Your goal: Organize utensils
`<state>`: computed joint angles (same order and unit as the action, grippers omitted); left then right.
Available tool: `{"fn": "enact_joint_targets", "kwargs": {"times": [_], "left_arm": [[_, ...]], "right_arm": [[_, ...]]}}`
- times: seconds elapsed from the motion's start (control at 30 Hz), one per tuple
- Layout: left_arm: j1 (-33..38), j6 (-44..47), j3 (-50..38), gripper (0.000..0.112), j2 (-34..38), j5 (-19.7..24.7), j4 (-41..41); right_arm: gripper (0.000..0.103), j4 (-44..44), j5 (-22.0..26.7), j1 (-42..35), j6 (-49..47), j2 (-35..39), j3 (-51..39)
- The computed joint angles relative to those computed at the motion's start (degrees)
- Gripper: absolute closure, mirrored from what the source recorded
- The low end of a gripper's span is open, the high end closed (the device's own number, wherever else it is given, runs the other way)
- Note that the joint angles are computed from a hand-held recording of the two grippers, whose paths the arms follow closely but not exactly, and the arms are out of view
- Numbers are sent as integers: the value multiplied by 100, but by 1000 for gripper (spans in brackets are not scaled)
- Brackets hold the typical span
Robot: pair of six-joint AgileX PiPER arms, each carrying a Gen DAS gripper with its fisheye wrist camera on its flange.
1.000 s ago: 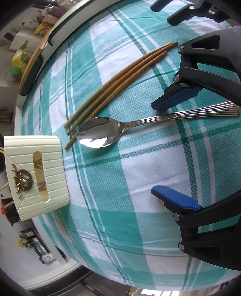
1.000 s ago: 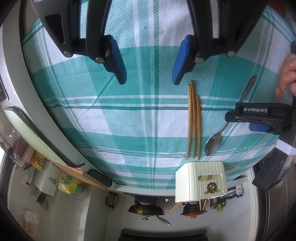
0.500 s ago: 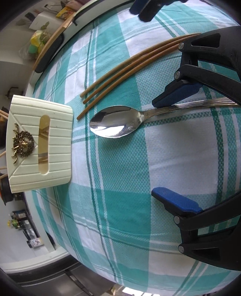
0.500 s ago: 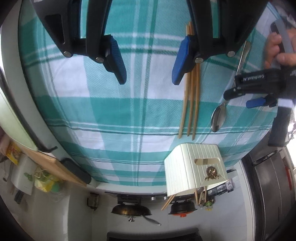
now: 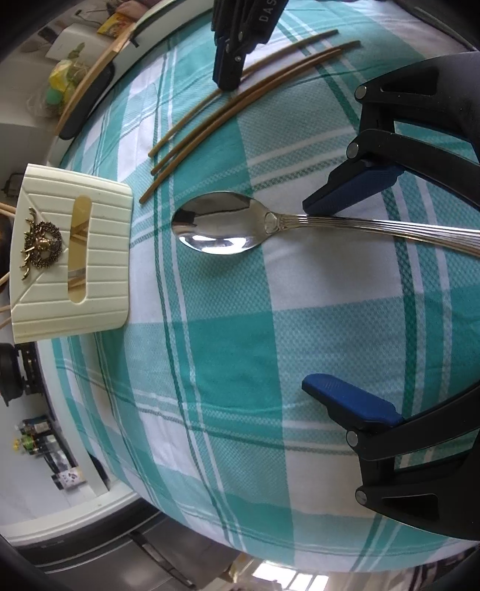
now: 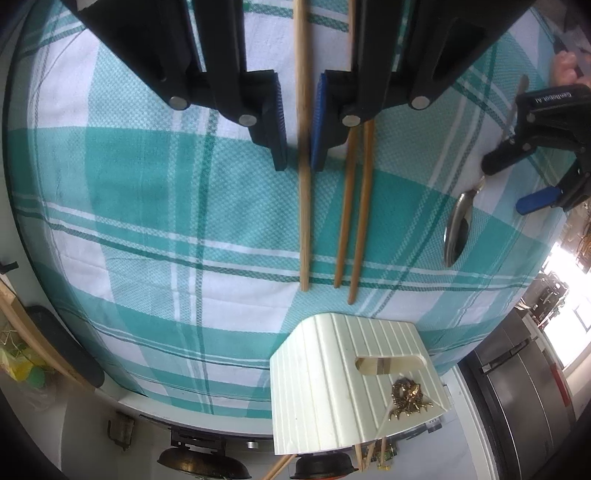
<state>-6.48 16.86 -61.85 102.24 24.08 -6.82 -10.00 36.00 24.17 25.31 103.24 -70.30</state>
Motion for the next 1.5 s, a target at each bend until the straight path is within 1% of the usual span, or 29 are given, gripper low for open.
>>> {"fn": "enact_joint_targets", "kwargs": {"times": [0.1, 0.17, 0.23, 0.27, 0.3, 0.33, 0.4, 0.43, 0.53, 0.67, 0.7, 0.77, 0.8, 0.87, 0.9, 0.93, 1.0, 1.07, 1.17, 1.23, 1.3, 1.37, 1.5], "left_arm": [[199, 254, 31, 24, -13, 25, -115], [330, 595, -16, 24, -5, 161, -344], [404, 1021, -122, 25, 20, 385, -574], [419, 1235, -175, 25, 32, 495, -683], [431, 1465, -251, 25, 54, 640, -820], [441, 1689, -341, 25, 84, 796, -978], [389, 1936, -527, 25, 173, 1034, -1115], [311, 1925, -608, 25, 229, 1063, -1043], [63, 1486, -821, 25, 410, 936, -575], [24, 1277, -1420, 25, 789, 1260, -585], [30, 1245, -1576, 27, 892, 1370, -606], [53, 1232, -1827, 29, 1044, 1555, -716], [50, 1220, -1885, 33, 1072, 1596, -718], [33, 1319, -1889, 44, 1063, 1575, -784], [32, 1422, -1846, 62, 1026, 1527, -856], [3, 1482, -1806, 72, 988, 1475, -888], [-21, 1396, -1808, 73, 981, 1452, -838], [64, 1451, -1772, 73, 933, 1455, -1029], [251, 1734, -1435, 73, 548, 1258, -1461], [407, 2083, -1199, 73, 189, 1203, -1880], [573, 2458, -951, 73, -221, 1192, -2297], [727, 2791, -760, 73, -602, 1248, -2662], [1111, 3486, -356, 74, -1342, 1488, -3415]], "right_arm": [[91, -400, 253, 42, 216, -266, 261], [89, -369, 348, 13, 144, -404, 356], [78, -127, 481, -91, -181, -436, 322], [75, -27, 529, -114, -343, -443, 298], [67, 73, 581, -141, -524, -437, 261], [64, 172, 641, -165, -701, -413, 208], [64, 351, 784, -207, -978, -315, 50], [64, 377, 846, -235, -1049, -250, -46], [64, 527, 1022, -360, -1298, 27, -425], [63, 725, 1145, -541, -1623, 503, -1071], [62, 781, 1169, -569, -1700, 640, -1271], [62, 865, 1273, -590, -1840, 967, -1739], [64, 810, 1293, -567, -1831, 1129, -1972], [74, 609, 1365, -496, -1739, 1414, -2393], [93, 588, 1422, -478, -1699, 1509, -2558], [96, 609, 1469, -487, -1659, 1587, -2688], [96, 709, 1436, -501, -1577, 1600, -2728], [96, 802, 1173, -499, -1489, 1365, -2420], [96, 925, 498, -454, -1382, 558, -1567], [96, 923, 161, -385, -1267, -45, -1081], [96, 841, -35, -297, -1100, -609, -716], [96, 621, -125, -166, -830, -1114, -456], [96, -261, -245, 267, 29, -2014, -22]]}}
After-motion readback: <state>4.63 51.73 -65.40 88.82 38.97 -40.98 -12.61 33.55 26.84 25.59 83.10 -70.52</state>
